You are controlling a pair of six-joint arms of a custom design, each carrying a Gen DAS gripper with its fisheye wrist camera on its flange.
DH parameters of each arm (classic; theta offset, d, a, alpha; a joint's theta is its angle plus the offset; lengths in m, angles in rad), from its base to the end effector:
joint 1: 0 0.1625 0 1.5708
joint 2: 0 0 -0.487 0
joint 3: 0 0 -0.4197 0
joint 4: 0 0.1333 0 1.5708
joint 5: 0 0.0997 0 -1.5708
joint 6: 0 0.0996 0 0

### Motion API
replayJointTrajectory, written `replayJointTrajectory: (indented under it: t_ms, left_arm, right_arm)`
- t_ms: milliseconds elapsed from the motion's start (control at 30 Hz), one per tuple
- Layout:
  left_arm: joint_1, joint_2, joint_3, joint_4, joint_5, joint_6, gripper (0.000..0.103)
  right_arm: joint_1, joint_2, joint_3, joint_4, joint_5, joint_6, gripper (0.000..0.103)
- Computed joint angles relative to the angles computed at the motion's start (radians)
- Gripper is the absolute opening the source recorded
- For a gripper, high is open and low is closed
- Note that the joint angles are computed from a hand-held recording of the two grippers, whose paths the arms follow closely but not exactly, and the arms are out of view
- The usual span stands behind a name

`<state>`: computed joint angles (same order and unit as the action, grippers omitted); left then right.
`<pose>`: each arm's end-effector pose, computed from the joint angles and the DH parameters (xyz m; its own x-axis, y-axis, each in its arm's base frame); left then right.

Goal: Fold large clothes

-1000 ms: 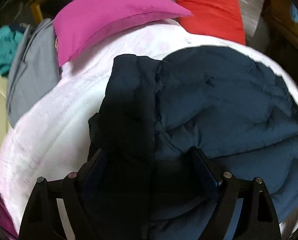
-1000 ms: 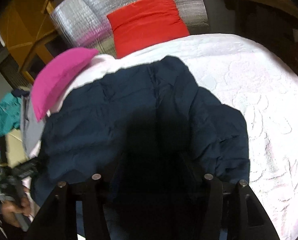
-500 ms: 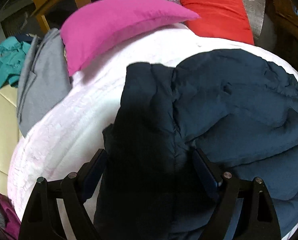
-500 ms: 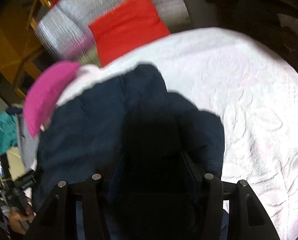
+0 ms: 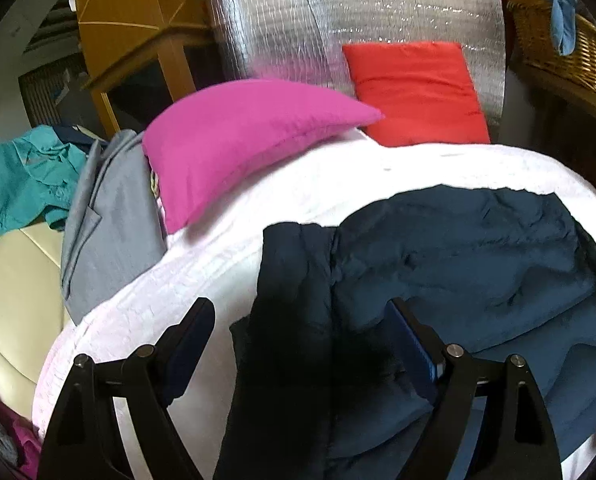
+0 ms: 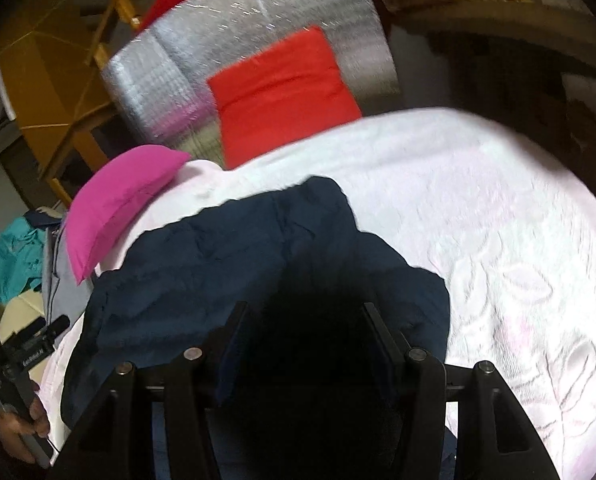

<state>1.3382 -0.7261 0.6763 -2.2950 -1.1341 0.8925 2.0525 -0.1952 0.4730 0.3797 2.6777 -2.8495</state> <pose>-0.0408 -0.9335 0.5119 -0.4677 0.4924 -0.7341 0.8431 0.4980 -0.2031 0.4356 -0.7378 0.0357 -0.7753 0.5582 0.2955 -0.0625 0.3977 -0.9154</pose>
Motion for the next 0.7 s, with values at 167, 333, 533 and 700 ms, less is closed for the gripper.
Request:
replayJointTrajectory:
  t_ms: [167,333,533,700]
  left_arm:
    - [-0.002,-0.005,0.008,-0.016,-0.011,0.002,0.087]
    - [-0.003,-0.024,0.042,-0.04,-0.029,0.01,0.087]
    - [-0.007,-0.042,0.08,-0.063,-0.044,0.032,0.087]
    - [-0.009,-0.043,0.088,-0.068,-0.047,0.04,0.087]
  right_arm:
    - [0.003,0.047,-0.091,0.035,-0.014,-0.057,0.059]
    - [-0.001,0.074,-0.139,0.075,-0.013,-0.046,0.059]
    - [-0.004,0.095,-0.179,0.107,-0.011,-0.031,0.059]
    - [-0.008,0.121,-0.231,0.147,-0.009,-0.019,0.059]
